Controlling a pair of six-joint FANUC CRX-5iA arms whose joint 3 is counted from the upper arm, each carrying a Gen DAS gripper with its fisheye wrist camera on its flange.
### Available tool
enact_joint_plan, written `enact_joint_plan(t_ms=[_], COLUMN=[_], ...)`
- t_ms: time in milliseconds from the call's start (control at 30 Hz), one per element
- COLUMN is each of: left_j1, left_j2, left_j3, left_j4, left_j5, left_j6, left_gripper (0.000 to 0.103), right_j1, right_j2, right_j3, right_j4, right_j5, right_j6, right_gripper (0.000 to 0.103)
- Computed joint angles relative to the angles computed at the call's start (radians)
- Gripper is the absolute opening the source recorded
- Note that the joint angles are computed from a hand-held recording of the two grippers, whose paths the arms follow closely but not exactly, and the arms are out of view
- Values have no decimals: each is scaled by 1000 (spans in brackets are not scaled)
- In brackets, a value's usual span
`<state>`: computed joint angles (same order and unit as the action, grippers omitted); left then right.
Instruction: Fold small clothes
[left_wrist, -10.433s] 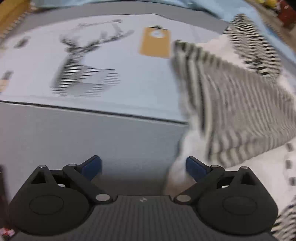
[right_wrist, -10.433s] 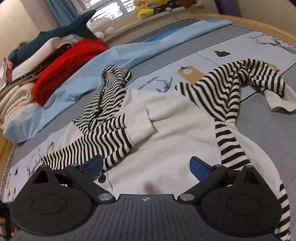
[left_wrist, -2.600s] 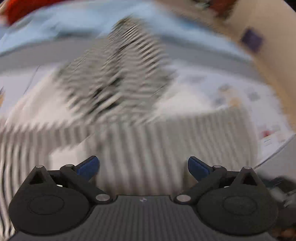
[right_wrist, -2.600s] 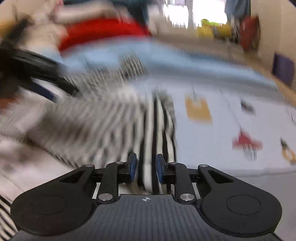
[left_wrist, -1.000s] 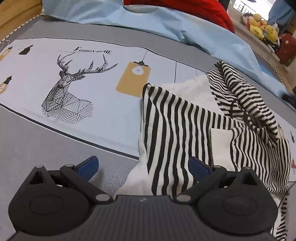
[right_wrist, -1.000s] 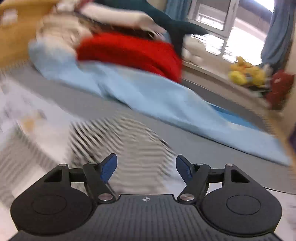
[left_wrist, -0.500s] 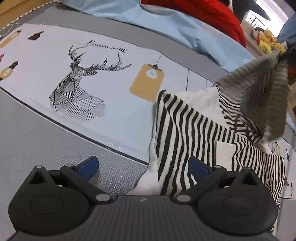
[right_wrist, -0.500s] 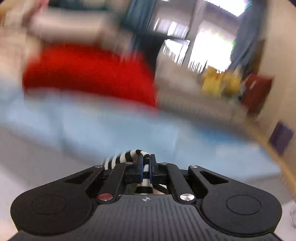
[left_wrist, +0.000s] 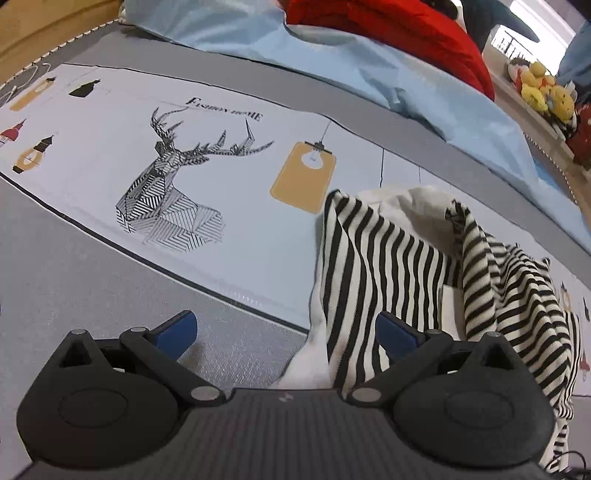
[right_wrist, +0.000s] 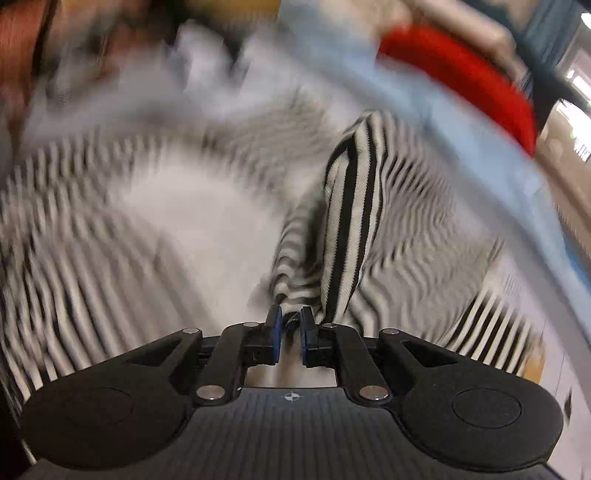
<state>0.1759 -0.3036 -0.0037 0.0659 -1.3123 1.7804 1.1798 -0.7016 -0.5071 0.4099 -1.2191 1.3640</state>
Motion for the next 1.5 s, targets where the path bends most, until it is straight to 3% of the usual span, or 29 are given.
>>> enact_joint_plan(t_ms=[67, 133, 200, 300, 400, 500, 567, 600, 667, 733, 833, 1033, 1167, 1200, 1267, 1367, 1400, 1500], left_j1=[4, 13, 17, -16, -59, -92, -102, -105, -94, -96, -75, -54, -63, -66, -77, -96, -99, -122], left_j2=[-11, -31, -56, -69, -56, -37, -25, -21, -25, -30, -40, -40, -34, -32, -30, -26, -29, -40], left_j3=[-14, -39, -73, -84, -72, -57, -51, -49, -59, -60, -70, -74, -70, -68, -67, -68, -74, -88], left_j4=[19, 60, 109, 119, 94, 62, 57, 57, 69, 58, 77, 102, 96, 95, 85, 76, 81, 84], left_j5=[6, 38, 95, 146, 141, 122, 113, 108, 106, 113, 119, 113, 105, 104, 105, 109, 115, 144], left_j6=[-1, -17, -47, -58, -67, -67, -70, -72, -96, -92, -83, -71, -76, -78, -76, -81, -87, -93], left_gripper=[103, 103, 103, 103, 103, 103, 103, 103, 103, 103, 103, 103, 103, 103, 103, 103, 103, 103], right_j1=[73, 124, 116, -32, -158, -198, -169, -150, -136, -142, -155, -281, -379, -392, -388, -357, -357, -352], right_j2=[-19, -83, -119, -100, -30, 46, 92, 121, 163, 191, 193, 225, 180, 170, 153, 192, 202, 169], right_j3=[-55, -98, -121, -158, -135, -77, -62, -85, -90, -60, -32, 150, 117, 106, 91, 94, 88, 31], right_j4=[75, 166, 253, 340, 287, 171, 206, 279, 355, 355, 455, 254, 216, 195, 134, 47, 16, 36], right_j5=[-31, 0, 73, 283, 414, 469, 454, 468, 449, 431, 441, 609, 705, 687, 544, 202, 136, 116], right_j6=[-138, -281, -402, -618, -722, -731, -727, -777, -793, -812, -886, -1005, -1204, -1207, -1159, -1042, -1041, -1125], right_gripper=[41, 58, 58, 54, 55, 64, 72, 69, 5, 4, 4, 4, 4, 4, 10, 21, 22, 41])
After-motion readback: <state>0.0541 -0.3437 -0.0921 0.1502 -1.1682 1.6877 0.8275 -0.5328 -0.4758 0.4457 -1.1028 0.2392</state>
